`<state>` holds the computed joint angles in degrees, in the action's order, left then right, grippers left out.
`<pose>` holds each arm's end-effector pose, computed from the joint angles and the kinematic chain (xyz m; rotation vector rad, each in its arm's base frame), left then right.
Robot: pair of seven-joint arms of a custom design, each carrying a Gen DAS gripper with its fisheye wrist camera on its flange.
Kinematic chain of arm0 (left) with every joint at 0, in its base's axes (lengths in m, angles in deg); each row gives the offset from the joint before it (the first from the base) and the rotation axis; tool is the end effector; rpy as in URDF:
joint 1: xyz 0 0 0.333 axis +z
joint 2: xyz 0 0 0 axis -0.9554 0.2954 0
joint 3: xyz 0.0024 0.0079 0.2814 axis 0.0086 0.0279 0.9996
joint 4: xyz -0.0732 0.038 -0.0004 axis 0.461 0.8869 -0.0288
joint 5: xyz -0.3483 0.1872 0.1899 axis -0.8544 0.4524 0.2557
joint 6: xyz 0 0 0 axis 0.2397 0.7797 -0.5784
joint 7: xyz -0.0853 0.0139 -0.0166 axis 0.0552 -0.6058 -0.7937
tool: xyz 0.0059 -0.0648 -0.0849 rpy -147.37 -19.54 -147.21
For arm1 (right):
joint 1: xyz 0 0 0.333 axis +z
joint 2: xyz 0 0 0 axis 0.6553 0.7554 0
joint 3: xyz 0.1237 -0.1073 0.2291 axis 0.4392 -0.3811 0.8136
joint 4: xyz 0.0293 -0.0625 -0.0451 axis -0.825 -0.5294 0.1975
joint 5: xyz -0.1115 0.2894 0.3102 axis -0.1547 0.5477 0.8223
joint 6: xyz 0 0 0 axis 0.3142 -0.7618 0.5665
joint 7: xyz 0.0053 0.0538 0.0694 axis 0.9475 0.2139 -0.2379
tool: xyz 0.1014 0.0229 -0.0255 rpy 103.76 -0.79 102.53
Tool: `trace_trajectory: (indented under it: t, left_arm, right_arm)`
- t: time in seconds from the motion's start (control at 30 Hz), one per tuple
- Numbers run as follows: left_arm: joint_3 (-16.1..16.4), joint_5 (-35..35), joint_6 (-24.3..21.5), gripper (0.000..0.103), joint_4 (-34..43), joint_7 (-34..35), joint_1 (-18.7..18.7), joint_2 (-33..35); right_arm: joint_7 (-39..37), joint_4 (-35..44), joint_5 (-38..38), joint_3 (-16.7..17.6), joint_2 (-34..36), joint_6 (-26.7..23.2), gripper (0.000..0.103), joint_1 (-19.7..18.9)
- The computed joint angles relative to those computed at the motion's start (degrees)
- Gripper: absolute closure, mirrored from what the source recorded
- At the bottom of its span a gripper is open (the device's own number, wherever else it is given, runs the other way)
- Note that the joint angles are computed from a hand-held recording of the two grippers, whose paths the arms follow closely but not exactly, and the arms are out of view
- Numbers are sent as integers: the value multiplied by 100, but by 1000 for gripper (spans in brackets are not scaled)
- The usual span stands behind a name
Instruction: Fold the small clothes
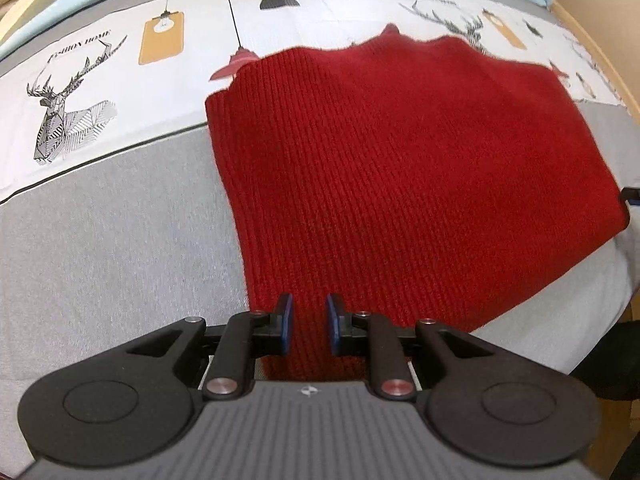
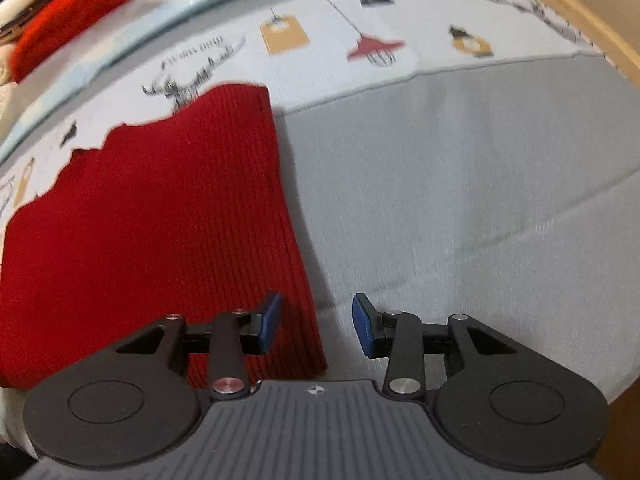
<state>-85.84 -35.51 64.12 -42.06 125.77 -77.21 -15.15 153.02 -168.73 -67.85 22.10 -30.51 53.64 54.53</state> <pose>0.5610 -0.1077 0.5327 -2.1600 1.9717 -0.4010 0.6409 0.1842 0.4979 -1.9709 1.8812 -0.1707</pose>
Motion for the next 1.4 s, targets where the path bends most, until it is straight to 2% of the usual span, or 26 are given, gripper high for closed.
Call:
trace_trajectory:
  t: [0.07,0.13,0.17,0.3,0.37,0.47,0.57,0.63,0.73,0.77,0.8,0.87,0.93,1.1,1.13,1.17,1.2,1.3,1.4]
  left_arm:
    - [2,-5,25,82,16,-61,14,3]
    - [-16,61,-7,82,52,-157,32,28]
    - [-18,80,28,82,41,-223,43,10]
    - [17,146,517,82,-198,-627,128,-277]
    - [33,267,823,82,-303,-873,198,-428]
    - [-20,588,1273,80,-584,-1599,365,-778]
    - [-106,1000,1539,78,-801,-2110,473,-1096]
    - [-164,1356,1697,77,-915,-2167,507,-1277]
    - [-146,1637,1708,77,-974,-2002,456,-1482]
    - [-108,1655,1705,77,-985,-1912,426,-1570]
    - [-76,1690,1680,76,-969,-1846,433,-1659]
    - [-71,1804,1705,68,-1069,-1840,487,-1960]
    - [-77,1938,1847,55,-1265,-1859,557,-2282]
    - [-222,2194,2099,55,-1908,-2378,826,-2943]
    - [-177,2139,1955,55,-1951,-2370,791,-2965]
    - [-169,2059,1625,55,-1855,-2361,763,-2904]
    - [-178,2077,1542,55,-1846,-2424,794,-2928]
    - [-104,2147,1745,55,-1935,-2551,853,-3040]
    - [-46,2113,1651,55,-1931,-2595,901,-3052]
  right_arm:
    - [45,93,-130,-9,57,-249,62,10]
    - [107,248,-305,-18,164,-600,57,30]
    - [177,235,-349,-23,146,-568,56,41]
    - [503,-33,-661,-6,-137,-72,57,96]
    - [455,-128,-751,34,-243,346,56,120]
    - [488,-307,-697,84,-409,961,56,146]
    - [340,-317,-258,133,-411,1058,54,169]
    - [284,-90,-329,157,-197,658,54,206]
    - [463,823,-930,114,532,-1040,54,337]
    - [572,949,-1117,78,636,-1254,54,395]
    - [603,933,-1144,58,621,-1148,53,413]
    - [596,724,-1037,58,433,-643,54,413]
    - [459,483,-882,100,204,-113,54,414]
    - [-157,-272,-1035,282,-393,1291,54,552]
    - [-181,-335,-1050,328,-430,1471,54,592]
    - [-164,-419,-1026,376,-479,1604,54,638]
    - [-196,-492,-930,411,-510,1686,54,674]
    - [-467,-843,-345,553,-694,1974,56,851]
    - [-850,-990,390,717,-700,2118,67,1117]
